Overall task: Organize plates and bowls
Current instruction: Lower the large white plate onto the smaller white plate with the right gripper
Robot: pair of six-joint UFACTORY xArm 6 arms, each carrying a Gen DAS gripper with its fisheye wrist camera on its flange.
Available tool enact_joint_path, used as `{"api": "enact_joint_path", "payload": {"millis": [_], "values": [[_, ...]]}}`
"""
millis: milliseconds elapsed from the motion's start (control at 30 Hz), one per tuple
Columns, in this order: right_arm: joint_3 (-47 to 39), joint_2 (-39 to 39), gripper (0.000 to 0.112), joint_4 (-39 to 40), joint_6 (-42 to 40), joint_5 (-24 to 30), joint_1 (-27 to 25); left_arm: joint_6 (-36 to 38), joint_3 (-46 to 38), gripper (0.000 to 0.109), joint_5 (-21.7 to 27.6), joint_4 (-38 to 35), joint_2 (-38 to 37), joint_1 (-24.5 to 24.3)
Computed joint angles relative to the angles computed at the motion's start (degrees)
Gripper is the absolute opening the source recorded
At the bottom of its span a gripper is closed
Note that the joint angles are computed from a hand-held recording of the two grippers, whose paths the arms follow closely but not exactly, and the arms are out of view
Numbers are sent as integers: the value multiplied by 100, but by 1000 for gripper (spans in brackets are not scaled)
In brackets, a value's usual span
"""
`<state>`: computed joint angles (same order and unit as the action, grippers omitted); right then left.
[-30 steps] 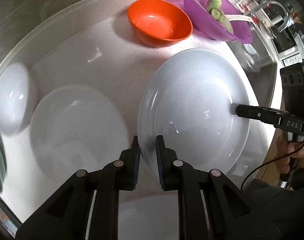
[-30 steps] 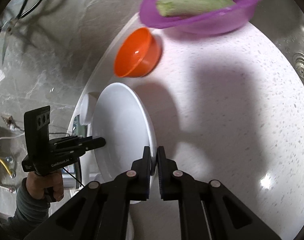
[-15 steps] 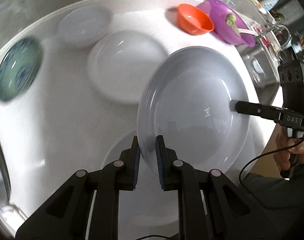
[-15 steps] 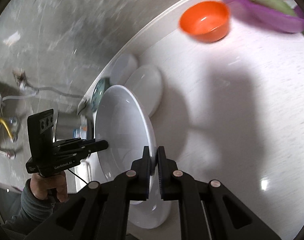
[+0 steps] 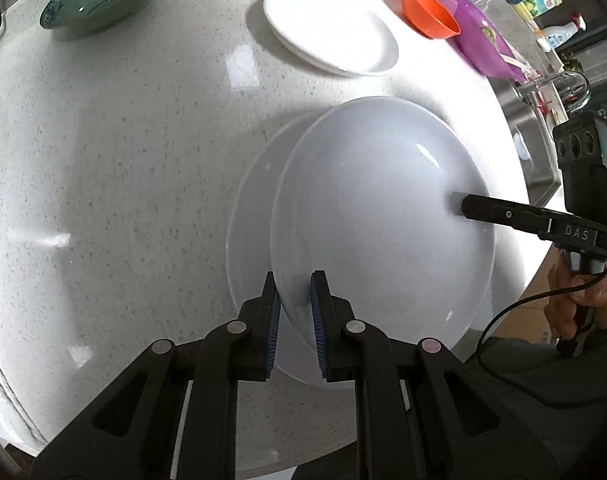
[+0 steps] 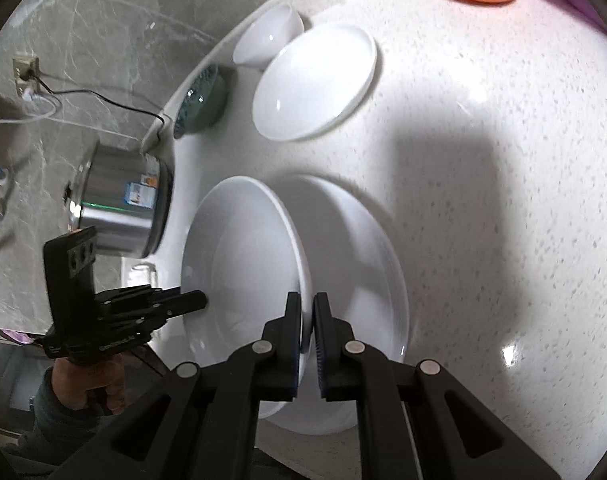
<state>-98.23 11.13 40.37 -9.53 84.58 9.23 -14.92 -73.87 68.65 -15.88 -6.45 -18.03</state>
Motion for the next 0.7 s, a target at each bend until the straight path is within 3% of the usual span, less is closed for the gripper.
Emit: {"api": "enact_joint_path", "payload": {"millis": [700], "values": [[1061, -551, 8, -632, -86, -808, 336, -197, 755, 13, -817, 241, -97, -385]]}}
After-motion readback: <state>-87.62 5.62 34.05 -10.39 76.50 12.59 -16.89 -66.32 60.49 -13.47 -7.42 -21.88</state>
